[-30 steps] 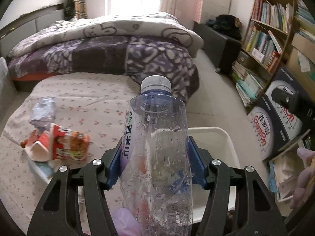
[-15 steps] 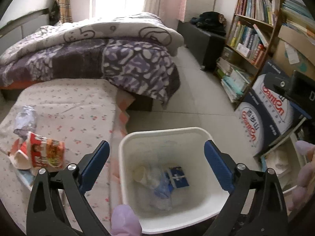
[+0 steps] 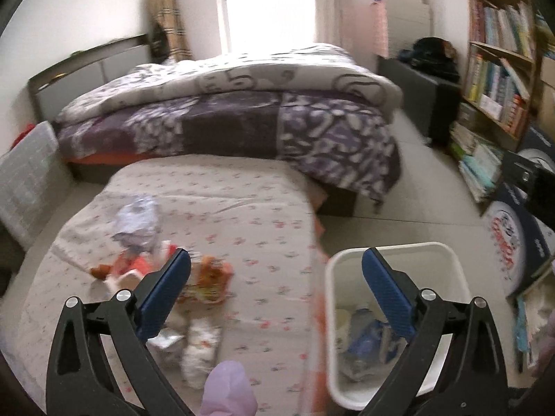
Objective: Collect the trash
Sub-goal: 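Move both tools back over the remaining trash on the mat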
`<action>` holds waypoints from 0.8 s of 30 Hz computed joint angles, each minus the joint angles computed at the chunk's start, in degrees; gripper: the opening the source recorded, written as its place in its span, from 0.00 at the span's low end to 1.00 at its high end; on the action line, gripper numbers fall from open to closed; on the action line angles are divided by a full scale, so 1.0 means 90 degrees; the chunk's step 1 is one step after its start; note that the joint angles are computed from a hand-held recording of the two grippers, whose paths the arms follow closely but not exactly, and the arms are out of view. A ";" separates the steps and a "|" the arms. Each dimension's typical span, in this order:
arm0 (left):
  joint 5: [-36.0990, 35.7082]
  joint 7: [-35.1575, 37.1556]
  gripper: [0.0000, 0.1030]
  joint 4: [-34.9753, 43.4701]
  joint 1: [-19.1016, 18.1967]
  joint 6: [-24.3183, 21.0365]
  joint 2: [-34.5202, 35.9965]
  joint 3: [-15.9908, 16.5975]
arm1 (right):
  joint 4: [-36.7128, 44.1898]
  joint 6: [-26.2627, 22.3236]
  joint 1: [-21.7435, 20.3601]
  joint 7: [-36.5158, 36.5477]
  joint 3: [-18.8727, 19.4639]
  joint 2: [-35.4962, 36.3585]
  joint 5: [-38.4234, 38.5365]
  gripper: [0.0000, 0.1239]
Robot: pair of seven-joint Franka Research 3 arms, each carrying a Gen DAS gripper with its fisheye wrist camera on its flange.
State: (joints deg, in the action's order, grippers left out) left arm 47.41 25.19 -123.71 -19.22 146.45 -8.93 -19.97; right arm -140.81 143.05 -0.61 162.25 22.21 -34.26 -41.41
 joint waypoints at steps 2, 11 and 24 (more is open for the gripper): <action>-0.0077 0.0002 0.92 -0.0121 0.0040 -0.0017 -0.0111 0.0064 | 0.0138 -0.0058 0.0016 0.0017 0.0121 0.0154 -0.0053 0.73; -0.0444 0.0083 0.92 -0.0618 0.0406 -0.0192 -0.0624 0.0218 | 0.0636 -0.0215 0.0483 0.0205 0.0199 0.0813 -0.0361 0.73; -0.1008 0.0434 0.92 -0.1132 0.0880 -0.0631 -0.1107 0.0449 | 0.1525 -0.0420 0.1556 0.0309 -0.0198 0.2045 -0.0710 0.73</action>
State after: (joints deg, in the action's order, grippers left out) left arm 38.34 29.10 -133.90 -11.30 140.77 -18.89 -15.92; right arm -127.09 139.27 13.39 165.03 20.43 -15.85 -47.79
